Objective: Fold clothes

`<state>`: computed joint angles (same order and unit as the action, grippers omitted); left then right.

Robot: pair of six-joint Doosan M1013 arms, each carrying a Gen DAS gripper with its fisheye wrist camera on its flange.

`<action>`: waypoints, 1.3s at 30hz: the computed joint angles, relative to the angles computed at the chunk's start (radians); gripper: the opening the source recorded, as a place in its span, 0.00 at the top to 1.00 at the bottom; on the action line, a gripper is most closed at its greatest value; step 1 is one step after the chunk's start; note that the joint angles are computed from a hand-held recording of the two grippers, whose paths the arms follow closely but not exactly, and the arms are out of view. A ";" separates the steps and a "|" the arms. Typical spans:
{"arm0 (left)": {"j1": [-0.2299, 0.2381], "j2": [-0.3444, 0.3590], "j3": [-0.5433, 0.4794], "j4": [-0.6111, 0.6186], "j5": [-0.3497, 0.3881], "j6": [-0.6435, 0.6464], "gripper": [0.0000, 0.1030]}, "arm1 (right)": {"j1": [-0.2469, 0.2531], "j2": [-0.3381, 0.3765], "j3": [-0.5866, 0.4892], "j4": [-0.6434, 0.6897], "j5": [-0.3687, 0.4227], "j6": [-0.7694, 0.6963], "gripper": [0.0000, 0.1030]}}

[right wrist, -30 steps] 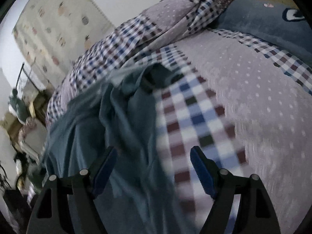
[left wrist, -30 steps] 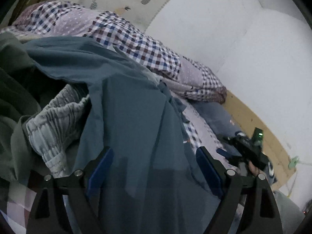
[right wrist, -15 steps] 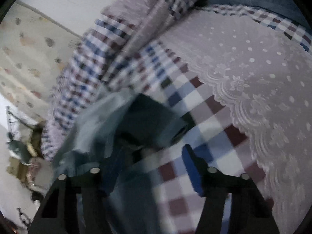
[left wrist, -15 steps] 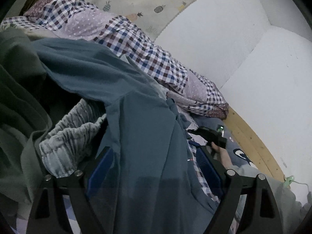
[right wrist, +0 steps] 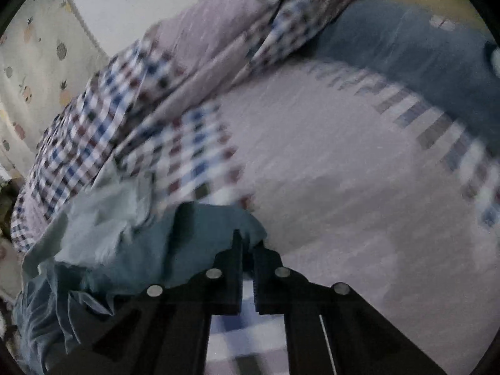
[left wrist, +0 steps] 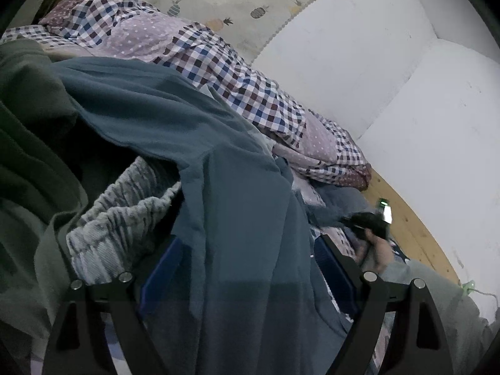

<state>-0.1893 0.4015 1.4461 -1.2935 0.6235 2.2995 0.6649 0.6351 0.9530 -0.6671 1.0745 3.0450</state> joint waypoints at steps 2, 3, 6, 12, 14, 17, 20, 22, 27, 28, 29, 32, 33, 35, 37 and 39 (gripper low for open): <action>-0.002 0.001 -0.001 -0.008 -0.005 0.010 0.13 | 0.004 -0.044 0.039 -0.047 0.040 0.009 0.97; -0.004 0.001 -0.002 -0.012 -0.009 0.016 0.13 | 0.006 -0.067 0.060 -0.067 0.063 0.012 0.97; -0.009 0.001 -0.003 -0.015 -0.018 0.029 0.13 | 0.011 -0.146 0.133 -0.122 0.149 0.030 0.97; -0.015 -0.003 -0.001 -0.037 -0.035 0.056 0.13 | 0.020 -0.292 0.274 -0.184 0.329 0.083 0.98; -0.015 -0.006 0.001 -0.040 -0.039 0.062 0.13 | 0.021 -0.335 0.313 -0.197 0.389 0.097 0.98; -0.017 -0.008 0.003 -0.036 -0.043 0.070 0.13 | 0.029 -0.381 0.351 -0.212 0.481 0.104 0.98; -0.015 -0.010 0.007 -0.038 -0.044 0.076 0.13 | 0.045 -0.418 0.385 -0.222 0.559 0.116 0.98; -0.014 -0.012 0.011 -0.048 -0.039 0.086 0.13 | 0.056 -0.444 0.412 -0.226 0.607 0.131 0.98; -0.021 -0.015 0.013 -0.063 -0.032 0.115 0.13 | 0.065 -0.498 0.462 -0.223 0.685 0.142 0.98; -0.022 -0.015 0.013 -0.062 -0.032 0.119 0.13 | 0.066 -0.503 0.464 -0.226 0.696 0.128 0.98; -0.024 -0.015 0.013 -0.060 -0.031 0.122 0.13 | 0.066 -0.504 0.462 -0.231 0.708 0.111 0.98; -0.029 -0.015 0.012 -0.052 -0.030 0.125 0.13 | 0.065 -0.501 0.446 -0.261 0.763 0.049 0.98; -0.030 -0.015 0.012 -0.048 -0.030 0.125 0.13 | 0.063 -0.500 0.440 -0.274 0.787 0.026 0.98; -0.035 -0.014 0.009 -0.035 -0.032 0.123 0.13 | 0.056 -0.497 0.424 -0.305 0.828 -0.020 0.97; -0.039 -0.014 0.008 -0.023 -0.035 0.121 0.13 | 0.048 -0.489 0.405 -0.338 0.852 -0.071 0.97; -0.043 -0.014 0.007 -0.008 -0.038 0.118 0.13 | 0.035 -0.475 0.382 -0.348 0.870 -0.128 0.97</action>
<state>-0.2320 0.3879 1.4532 -1.3018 0.5855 2.4173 0.6998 0.1599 1.3352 -1.0155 1.9441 2.9171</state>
